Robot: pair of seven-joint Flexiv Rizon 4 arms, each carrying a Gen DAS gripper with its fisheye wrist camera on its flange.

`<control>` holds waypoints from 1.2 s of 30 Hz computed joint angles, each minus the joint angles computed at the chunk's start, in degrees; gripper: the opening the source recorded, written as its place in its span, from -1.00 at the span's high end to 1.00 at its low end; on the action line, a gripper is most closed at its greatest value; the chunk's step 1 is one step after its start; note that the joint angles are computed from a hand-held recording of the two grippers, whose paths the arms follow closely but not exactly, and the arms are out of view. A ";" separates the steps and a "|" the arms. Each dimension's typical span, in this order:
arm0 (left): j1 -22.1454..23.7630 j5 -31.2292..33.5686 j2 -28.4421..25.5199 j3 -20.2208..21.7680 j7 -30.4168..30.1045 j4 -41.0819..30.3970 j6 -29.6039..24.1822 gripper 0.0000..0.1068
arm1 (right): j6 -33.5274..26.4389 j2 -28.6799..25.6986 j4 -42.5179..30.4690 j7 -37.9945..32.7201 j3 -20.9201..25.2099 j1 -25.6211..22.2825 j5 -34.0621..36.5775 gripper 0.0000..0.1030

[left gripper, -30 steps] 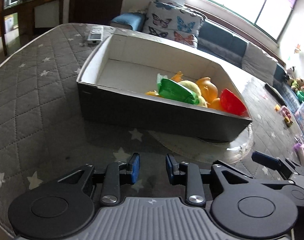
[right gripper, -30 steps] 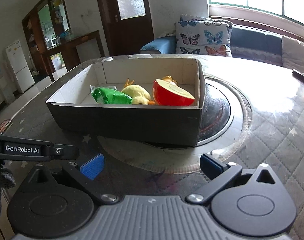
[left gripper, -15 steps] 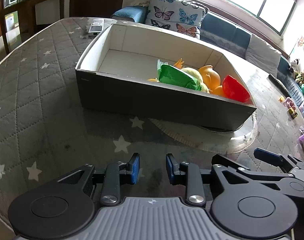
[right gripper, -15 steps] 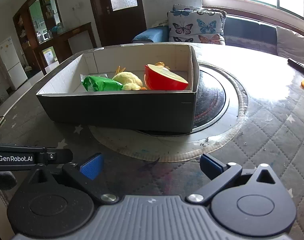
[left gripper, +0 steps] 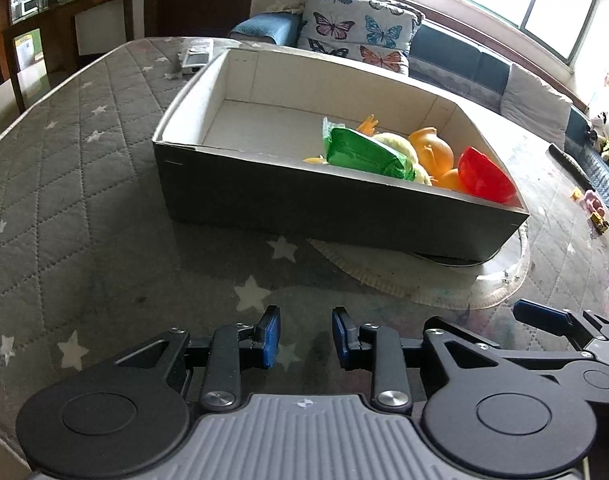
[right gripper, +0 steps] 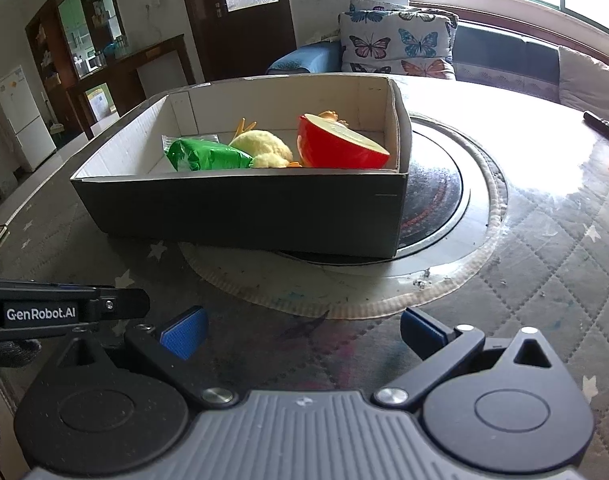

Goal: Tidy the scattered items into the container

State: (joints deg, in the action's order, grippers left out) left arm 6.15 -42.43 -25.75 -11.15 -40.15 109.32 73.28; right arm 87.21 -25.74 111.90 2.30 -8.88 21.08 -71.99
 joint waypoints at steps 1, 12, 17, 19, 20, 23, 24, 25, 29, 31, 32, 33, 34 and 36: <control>-0.26 0.80 -0.18 0.47 -0.32 -0.32 -0.42 0.42 | -0.11 -0.07 -0.05 -0.29 0.15 -0.09 0.26 -1.00; -0.33 4.13 -1.10 0.82 -1.38 -1.60 -0.06 0.42 | -0.50 -0.91 -0.37 -4.16 -0.12 0.87 5.15 -1.00; -0.09 5.01 -1.49 0.64 -1.51 -2.01 0.34 0.43 | -0.70 -1.30 -0.59 -6.61 -0.71 1.91 7.99 -1.00; 0.06 5.21 -1.64 0.50 -1.49 -2.17 0.41 0.43 | -0.84 -1.40 -0.58 -7.70 -0.90 2.32 9.29 -1.00; 0.15 5.22 -1.71 0.37 -1.41 -2.20 0.62 0.43 | -0.99 -1.43 -0.60 -8.21 -1.04 2.60 9.87 -1.00; 0.42 5.19 -1.87 -0.13 -1.02 -2.17 1.50 0.43 | -1.23 -1.59 -0.75 -9.79 -1.29 3.19 11.72 -1.00; 0.52 5.15 -1.92 -0.31 -0.88 -2.15 1.83 0.43 | -1.32 -1.65 -0.83 -10.34 -1.34 3.37 12.39 -1.00; 0.62 5.12 -1.97 -0.48 -0.75 -2.13 2.16 0.43 | -1.42 -1.71 -0.88 -10.86 -1.46 3.60 12.96 -1.00; 1.18 4.80 -2.04 -1.47 0.10 -1.87 3.92 0.43 | -1.62 -1.87 -0.98 -12.63 -1.99 4.45 15.01 -1.00; 1.38 4.81 -2.08 -1.78 0.31 -1.84 4.56 0.42 | -1.64 -1.93 -1.01 -13.39 -2.26 4.83 15.91 -1.00; 1.34 5.05 -2.10 -1.64 0.09 -1.96 4.53 0.42 | -1.66 -1.96 -1.03 -13.76 -2.38 5.01 16.35 -1.00; 1.24 5.36 -2.12 -1.41 -0.25 -2.15 4.31 0.42 | -1.68 -1.99 -1.05 -14.13 -2.49 5.17 16.78 -1.00; 1.32 5.45 -2.14 -1.44 -0.38 -2.25 4.12 0.42 | -1.70 -2.02 -1.07 -14.49 -2.59 5.34 17.20 -1.00; 1.57 5.35 -2.20 -1.71 -0.31 -2.32 4.03 0.42 | -1.66 -2.07 -1.06 -15.00 -2.92 5.74 17.88 -1.00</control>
